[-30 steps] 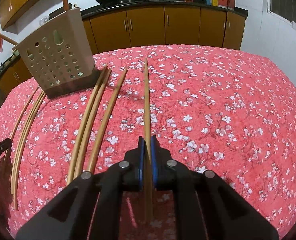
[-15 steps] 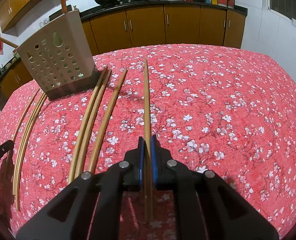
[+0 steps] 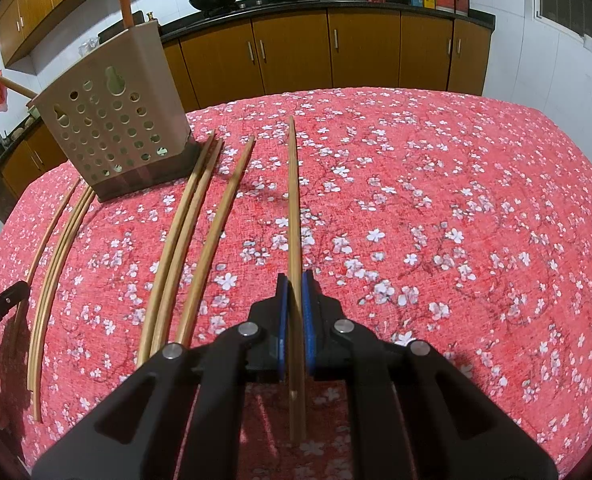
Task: Organize utensils
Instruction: 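Raise the left tool's chopstick upright above the holder while the right tool raises its chopstick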
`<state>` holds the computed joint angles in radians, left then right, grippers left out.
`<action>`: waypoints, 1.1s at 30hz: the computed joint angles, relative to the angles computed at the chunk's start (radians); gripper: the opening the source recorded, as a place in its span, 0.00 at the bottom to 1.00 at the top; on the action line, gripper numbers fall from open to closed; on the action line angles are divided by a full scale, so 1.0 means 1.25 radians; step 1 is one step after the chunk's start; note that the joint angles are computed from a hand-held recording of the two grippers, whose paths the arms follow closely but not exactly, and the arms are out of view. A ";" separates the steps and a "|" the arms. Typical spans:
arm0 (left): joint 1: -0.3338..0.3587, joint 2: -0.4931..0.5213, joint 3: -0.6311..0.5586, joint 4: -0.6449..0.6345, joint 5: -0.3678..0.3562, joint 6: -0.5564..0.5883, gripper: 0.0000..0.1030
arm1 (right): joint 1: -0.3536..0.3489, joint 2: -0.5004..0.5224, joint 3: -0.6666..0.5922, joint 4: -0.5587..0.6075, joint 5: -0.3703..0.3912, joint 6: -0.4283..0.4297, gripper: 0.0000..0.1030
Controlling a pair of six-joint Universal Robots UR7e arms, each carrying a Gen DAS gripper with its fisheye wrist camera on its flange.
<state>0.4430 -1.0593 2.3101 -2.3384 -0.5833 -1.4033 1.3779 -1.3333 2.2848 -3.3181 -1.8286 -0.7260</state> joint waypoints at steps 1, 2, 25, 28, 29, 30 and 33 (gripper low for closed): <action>-0.001 0.000 -0.001 0.007 0.000 -0.004 0.09 | 0.000 -0.001 0.000 0.000 -0.001 0.000 0.09; -0.003 0.000 -0.003 0.020 -0.001 -0.011 0.09 | 0.000 -0.002 0.004 -0.002 -0.002 -0.001 0.09; -0.088 -0.092 -0.051 0.275 0.096 -0.139 0.07 | 0.024 -0.157 0.026 -0.001 0.129 0.015 0.08; -0.101 -0.106 -0.064 0.298 0.125 -0.144 0.07 | 0.036 -0.165 0.019 -0.011 0.147 0.015 0.08; -0.103 -0.109 -0.067 0.300 0.133 -0.142 0.07 | 0.042 -0.167 0.017 -0.016 0.152 0.014 0.08; -0.106 -0.115 -0.070 0.306 0.141 -0.141 0.07 | 0.046 -0.167 0.015 -0.020 0.153 0.013 0.08; -0.112 -0.123 -0.082 0.323 0.161 -0.141 0.07 | 0.058 -0.167 0.010 -0.028 0.155 0.015 0.08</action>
